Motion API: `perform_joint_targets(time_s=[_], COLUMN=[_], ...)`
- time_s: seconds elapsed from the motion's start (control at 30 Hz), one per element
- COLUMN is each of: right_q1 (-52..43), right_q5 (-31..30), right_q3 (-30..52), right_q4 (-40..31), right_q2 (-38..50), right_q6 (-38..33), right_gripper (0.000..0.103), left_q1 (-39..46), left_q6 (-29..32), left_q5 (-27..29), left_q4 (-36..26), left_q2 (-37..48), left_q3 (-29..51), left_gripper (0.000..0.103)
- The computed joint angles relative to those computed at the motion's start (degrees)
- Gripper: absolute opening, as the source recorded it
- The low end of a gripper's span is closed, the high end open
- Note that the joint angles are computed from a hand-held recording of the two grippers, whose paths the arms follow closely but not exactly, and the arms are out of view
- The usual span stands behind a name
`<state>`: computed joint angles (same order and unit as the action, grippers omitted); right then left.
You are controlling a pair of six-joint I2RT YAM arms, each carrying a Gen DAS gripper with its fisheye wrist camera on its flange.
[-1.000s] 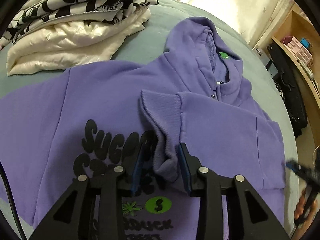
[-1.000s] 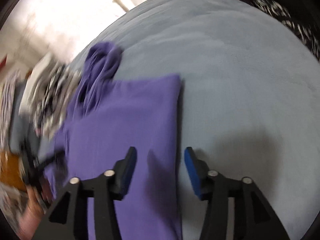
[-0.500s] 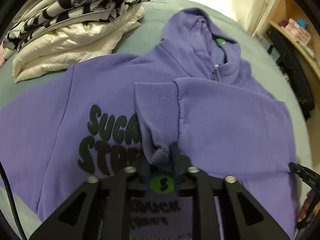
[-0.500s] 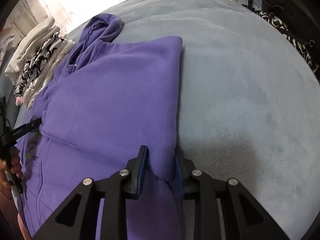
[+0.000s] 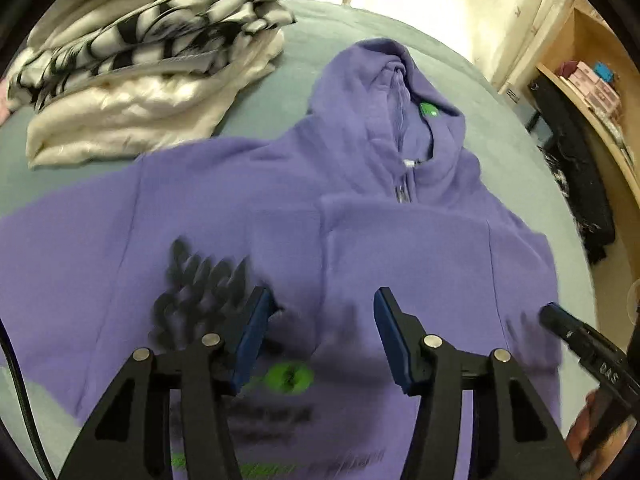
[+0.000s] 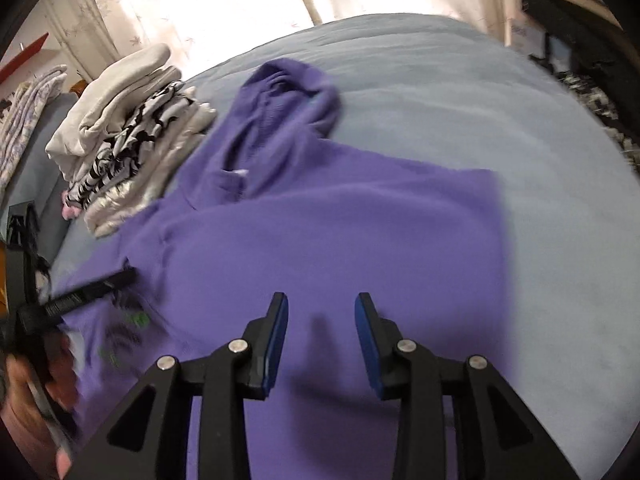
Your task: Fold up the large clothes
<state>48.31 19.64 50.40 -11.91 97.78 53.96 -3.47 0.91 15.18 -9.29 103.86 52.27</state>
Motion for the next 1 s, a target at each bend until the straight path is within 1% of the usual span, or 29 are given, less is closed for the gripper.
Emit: perform_joint_targets(time_s=[0.03, 0.1, 0.17, 0.2, 0.23, 0.27, 0.3, 0.33, 0.37, 0.4, 0.43, 0.47, 0.5, 0.53, 0.57, 0.63, 0.7, 0.73, 0.77, 0.8, 0.83, 1.0], right_q1=[-1.1, -2.7, -4.0, -5.1, -6.0, -7.2, -9.3, -10.9, -12.7, -14.4, -15.9, -16.8, -17.1, -16.8, -16.1, -14.7, -13.3, -12.4, -11.2, -9.6, -7.6, 0.0], right_q5=[-1.6, -1.3, 0.0, 1.5, 3.2, 4.7, 5.4, 5.0, 4.2, 2.8, 1.1, -0.3, -1.3, -1.5, -1.3, -0.9, -1.4, -1.3, -0.7, 0.2, 1.4, 5.0], right_q3=[2.0, 6.4, 8.9, 10.0, 9.7, 8.8, 5.5, 2.3, -1.8, -5.8, -9.7, -12.4, -14.2, -15.3, -15.8, -16.0, -16.4, -16.9, -16.9, -16.7, -16.6, -15.4], right_q4=[2.7, 5.2, 5.0, 3.8, 2.5, 1.6, 2.7, 4.3, 6.5, 8.7, 11.2, 12.9, 13.7, 13.2, 12.3, 10.1, 9.2, 8.9, 8.5, 7.9, 6.7, 2.2], right_q2=[3.3, 9.3, 12.4, 13.8, 13.7, 13.4, 11.6, 9.4, 6.6, 3.7, 0.7, -1.5, -3.3, -5.1, -6.4, -8.5, -10.3, -11.4, -11.8, -12.3, -13.0, -15.0], right_q6=[-1.1, -3.5, -4.8, -4.9, -4.7, -4.5, -4.3, -4.2, -4.1, -4.2, -4.3, -4.3, -4.1, -3.5, -2.8, -0.8, 1.0, 1.9, 3.0, 4.2, 5.5, 11.5], right_gripper=[0.035, 0.035, 0.035, 0.035, 0.034, 0.032, 0.028, 0.023, 0.011, 0.003, 0.002, 0.001, 0.001, 0.001, 0.005, 0.007, 0.017, 0.020, 0.024, 0.026, 0.027, 0.027], left_q1=[-1.7, -4.2, -5.9, -6.4, -6.1, -5.3, -4.1, -2.1, -0.5, 0.8, 1.5, 2.0, 2.6, 2.8, 3.2, 3.0, 1.6, 0.4, 0.0, -0.7, -0.9, -1.0], left_q6=[-1.3, -2.9, -4.0, -3.8, -2.8, -1.8, -0.9, 0.0, 0.8, 1.7, 2.3, 2.6, 2.8, 2.4, 2.4, 1.9, 1.2, 0.9, 1.2, 1.3, 1.6, 1.9], left_q5=[-1.8, -5.0, -8.4, -10.4, -11.8, -12.0, -10.5, -7.0, -4.1, -2.1, -1.5, -1.4, -0.9, -1.4, -1.0, -1.2, -4.1, -5.9, -6.5, -7.2, -7.6, -5.5], left_q4=[2.7, 6.3, 8.9, 9.6, 10.8, 12.0, 12.9, 13.4, 13.7, 13.7, 13.8, 13.9, 14.0, 14.0, 13.7, 12.9, 12.8, 12.7, 12.2, 11.6, 10.9, 7.7], left_q2=[1.2, 4.1, 6.7, 7.9, 8.9, 9.5, 9.8, 9.4, 8.9, 8.3, 7.8, 7.3, 7.0, 6.5, 6.1, 5.4, 3.5, 2.7, 1.5, 0.2, -1.6, -11.1], left_q3=[-0.2, 0.8, 1.5, 2.0, 2.1, 1.9, 1.3, 0.6, -0.2, -0.9, -1.6, -2.3, -2.8, -3.4, -3.8, -4.0, -5.4, -5.8, -6.7, -7.5, -8.5, -13.6], left_gripper=[0.052, 0.052, 0.049, 0.047, 0.045, 0.045, 0.045, 0.045, 0.045, 0.045, 0.053, 0.054, 0.054, 0.054, 0.054, 0.054, 0.054, 0.055, 0.055, 0.055, 0.055, 0.055])
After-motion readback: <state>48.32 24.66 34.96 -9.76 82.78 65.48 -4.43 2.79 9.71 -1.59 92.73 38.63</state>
